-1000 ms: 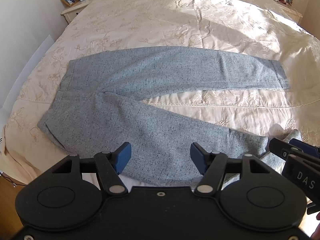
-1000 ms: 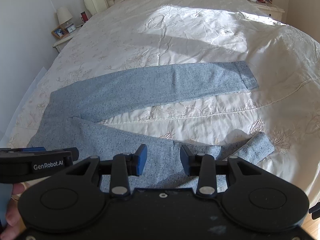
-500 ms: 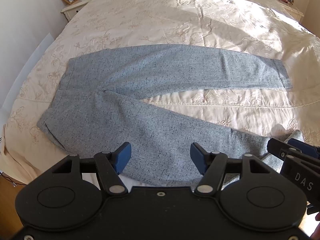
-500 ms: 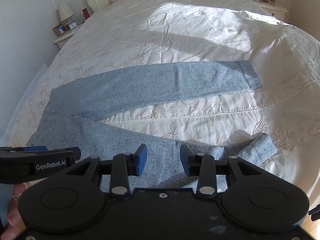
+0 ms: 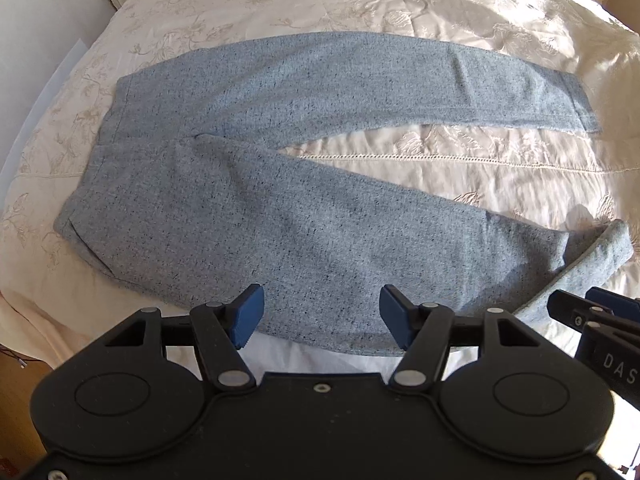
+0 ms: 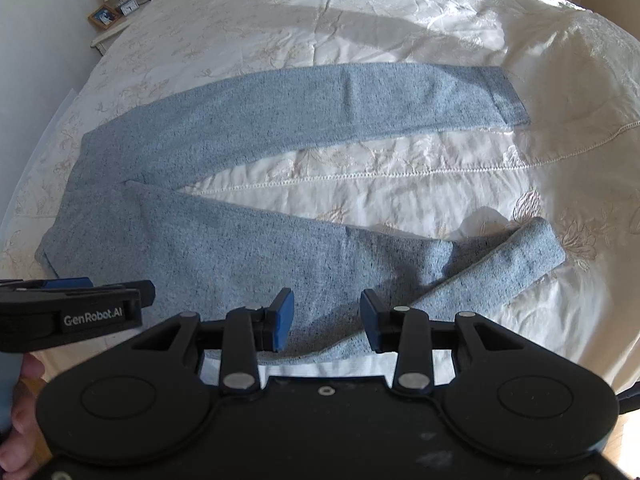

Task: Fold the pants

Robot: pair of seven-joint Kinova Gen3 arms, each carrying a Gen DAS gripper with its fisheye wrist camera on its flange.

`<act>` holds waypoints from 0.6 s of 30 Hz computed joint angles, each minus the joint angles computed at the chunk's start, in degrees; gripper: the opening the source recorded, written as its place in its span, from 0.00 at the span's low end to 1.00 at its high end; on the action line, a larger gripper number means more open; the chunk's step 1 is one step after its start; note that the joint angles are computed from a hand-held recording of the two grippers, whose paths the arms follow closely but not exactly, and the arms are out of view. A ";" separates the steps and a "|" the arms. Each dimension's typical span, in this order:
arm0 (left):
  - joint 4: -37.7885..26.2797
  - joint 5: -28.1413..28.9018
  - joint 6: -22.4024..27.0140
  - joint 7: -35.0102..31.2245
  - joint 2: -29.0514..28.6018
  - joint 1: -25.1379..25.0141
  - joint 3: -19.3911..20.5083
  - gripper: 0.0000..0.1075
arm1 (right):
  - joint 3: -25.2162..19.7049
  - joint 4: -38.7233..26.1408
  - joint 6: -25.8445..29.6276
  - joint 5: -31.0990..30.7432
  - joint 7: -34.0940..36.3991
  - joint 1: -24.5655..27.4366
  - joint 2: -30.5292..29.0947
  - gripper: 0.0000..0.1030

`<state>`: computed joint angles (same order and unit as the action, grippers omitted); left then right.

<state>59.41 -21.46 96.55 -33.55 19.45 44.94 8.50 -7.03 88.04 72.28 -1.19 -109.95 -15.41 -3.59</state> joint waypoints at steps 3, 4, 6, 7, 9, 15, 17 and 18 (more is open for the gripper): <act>2.69 -0.43 -0.51 -1.23 -0.70 -0.90 -0.17 0.62 | -1.15 0.72 1.51 1.90 -3.22 -1.06 1.82 0.38; 3.32 -0.64 -0.29 -1.72 -0.70 -1.29 -0.23 0.62 | -1.30 0.85 1.94 2.29 -4.05 -1.45 2.43 0.38; 5.15 0.73 -1.27 -4.13 -1.30 -3.45 -0.13 0.61 | -1.57 0.90 2.98 3.06 -6.02 -2.35 3.95 0.38; 6.48 2.07 -2.55 -5.92 -1.91 -5.08 -0.02 0.61 | -1.76 0.63 3.66 3.69 -7.34 -2.99 4.80 0.38; 8.49 3.29 -4.31 -8.26 -2.55 -7.30 -0.03 0.61 | -2.10 -0.07 4.96 5.10 -10.24 -4.48 6.53 0.38; 15.78 3.28 -12.06 -14.91 -4.85 -12.51 -0.24 0.61 | -2.47 -3.51 6.20 8.11 -16.33 -9.47 11.59 0.38; 17.66 3.51 -14.23 -17.04 -5.15 -14.25 -0.44 0.61 | -2.45 -5.05 6.31 9.20 -17.04 -11.16 13.63 0.38; 18.24 3.62 -14.88 -18.23 -5.17 -15.11 -0.57 0.61 | -2.46 -6.01 6.31 9.93 -17.48 -12.20 14.86 0.38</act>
